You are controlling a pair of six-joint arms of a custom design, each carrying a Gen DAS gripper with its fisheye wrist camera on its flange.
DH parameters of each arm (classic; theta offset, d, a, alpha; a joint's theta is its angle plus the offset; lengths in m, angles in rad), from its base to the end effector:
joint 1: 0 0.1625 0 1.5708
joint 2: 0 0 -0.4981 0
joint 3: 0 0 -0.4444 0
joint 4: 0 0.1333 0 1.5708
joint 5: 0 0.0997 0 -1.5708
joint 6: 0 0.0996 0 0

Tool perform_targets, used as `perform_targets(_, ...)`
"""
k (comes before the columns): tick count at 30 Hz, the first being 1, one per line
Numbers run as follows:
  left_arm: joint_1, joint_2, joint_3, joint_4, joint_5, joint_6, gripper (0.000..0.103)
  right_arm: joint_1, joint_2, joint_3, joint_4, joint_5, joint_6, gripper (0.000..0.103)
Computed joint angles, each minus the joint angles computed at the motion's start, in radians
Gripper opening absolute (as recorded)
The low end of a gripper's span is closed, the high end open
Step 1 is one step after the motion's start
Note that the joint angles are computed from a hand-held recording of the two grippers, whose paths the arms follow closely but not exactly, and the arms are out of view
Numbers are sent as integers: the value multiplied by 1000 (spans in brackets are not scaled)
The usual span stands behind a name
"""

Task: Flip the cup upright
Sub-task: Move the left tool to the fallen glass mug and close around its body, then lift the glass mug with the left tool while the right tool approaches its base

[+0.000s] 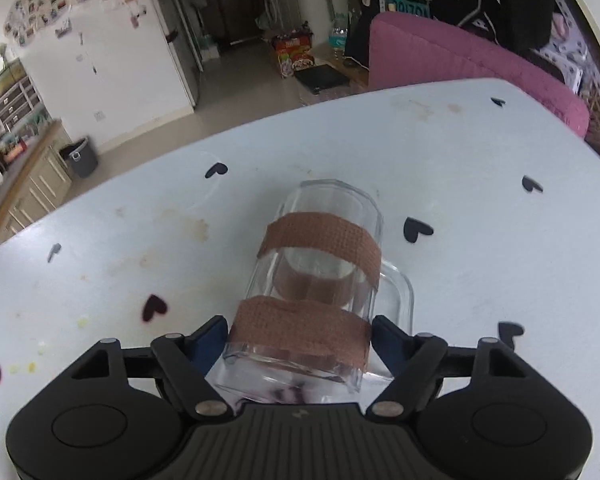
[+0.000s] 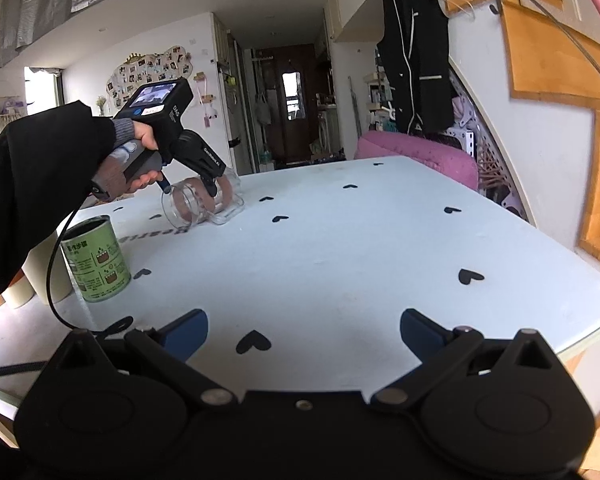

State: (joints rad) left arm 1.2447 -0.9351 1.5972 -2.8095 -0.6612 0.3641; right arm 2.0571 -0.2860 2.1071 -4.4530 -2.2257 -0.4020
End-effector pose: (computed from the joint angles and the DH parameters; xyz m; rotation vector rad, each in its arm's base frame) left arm -0.0437 -0.7908 0.2932 0.4345 2.1316 -0.6184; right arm 0.2911 -0.3952 -0.0790 0.5534 -2.1904 1.3304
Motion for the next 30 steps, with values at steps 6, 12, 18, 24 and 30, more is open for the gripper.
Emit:
perform_targets(6,-23,-30,56,27,14,-14,77,-3,0,0,4,10,3,103)
perform_targets(12,-64,-102,189,33,-24,-2,77,4,-2,6,-32,4,6,103)
perform_targets(18,-105,-196,326,72,-90,6,75,21,-2,15,-82,-8,-3,103)
perform_targets(24,-148,-291,477,38,-137,65,75,21,-9,22,-106,-4,-5,103)
perform_targets(30,-172,-369,584,7,-186,117,74,0,-19,24,-102,35,28,103)
